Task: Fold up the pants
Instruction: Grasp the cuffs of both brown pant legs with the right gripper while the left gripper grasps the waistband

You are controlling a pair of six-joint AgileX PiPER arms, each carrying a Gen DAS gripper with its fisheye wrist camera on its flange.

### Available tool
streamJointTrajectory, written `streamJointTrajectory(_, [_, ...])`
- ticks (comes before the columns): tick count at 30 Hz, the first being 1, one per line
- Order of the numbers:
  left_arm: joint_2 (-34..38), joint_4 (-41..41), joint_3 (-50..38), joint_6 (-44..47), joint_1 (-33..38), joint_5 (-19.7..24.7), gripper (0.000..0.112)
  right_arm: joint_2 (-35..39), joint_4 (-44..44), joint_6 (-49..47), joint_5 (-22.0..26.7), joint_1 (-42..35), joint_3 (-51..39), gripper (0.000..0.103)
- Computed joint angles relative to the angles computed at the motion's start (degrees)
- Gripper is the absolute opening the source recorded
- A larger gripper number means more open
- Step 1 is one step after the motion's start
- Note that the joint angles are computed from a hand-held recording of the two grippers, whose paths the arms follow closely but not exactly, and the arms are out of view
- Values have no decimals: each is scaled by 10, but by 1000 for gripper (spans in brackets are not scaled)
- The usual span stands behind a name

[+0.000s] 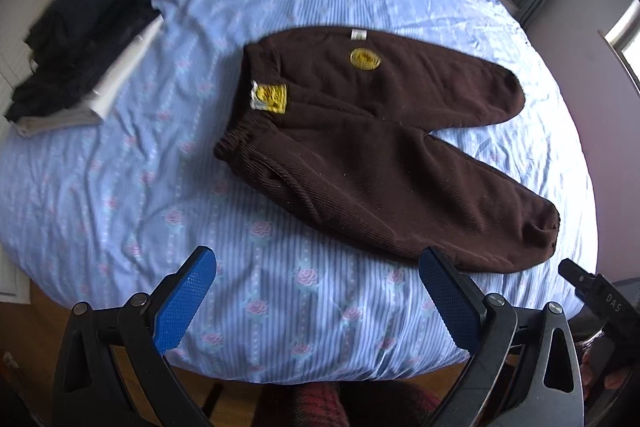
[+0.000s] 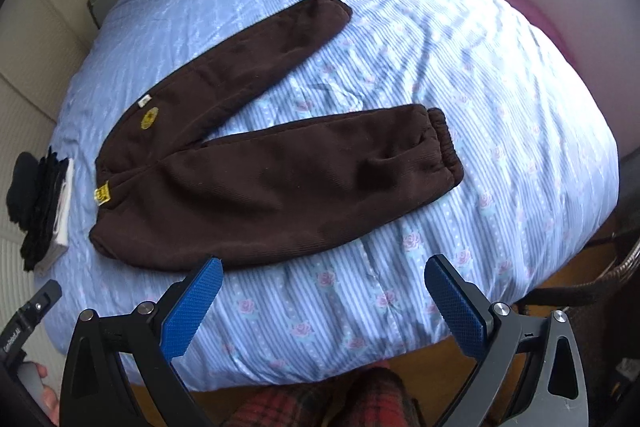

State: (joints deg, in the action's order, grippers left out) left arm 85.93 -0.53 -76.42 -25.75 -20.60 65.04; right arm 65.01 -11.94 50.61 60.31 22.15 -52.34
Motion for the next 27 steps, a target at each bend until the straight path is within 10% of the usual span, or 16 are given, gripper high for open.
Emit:
streamJointTrajectory(12, [181, -70, -13, -31, 26, -85, 101, 184, 123, -124, -164, -203, 64, 92])
streamJointTrajectory(18, [254, -113, -49, -7, 28, -84, 68, 265, 177, -197, -210, -260, 56, 84])
streamJointTrajectory(23, [244, -80, -114, -35, 16, -42, 32, 278, 203, -263, -175, -277, -2, 21])
streamJointTrajectory(27, [200, -31, -154, -58, -6, -13, 29, 232, 191, -288, -127, -278, -54, 16])
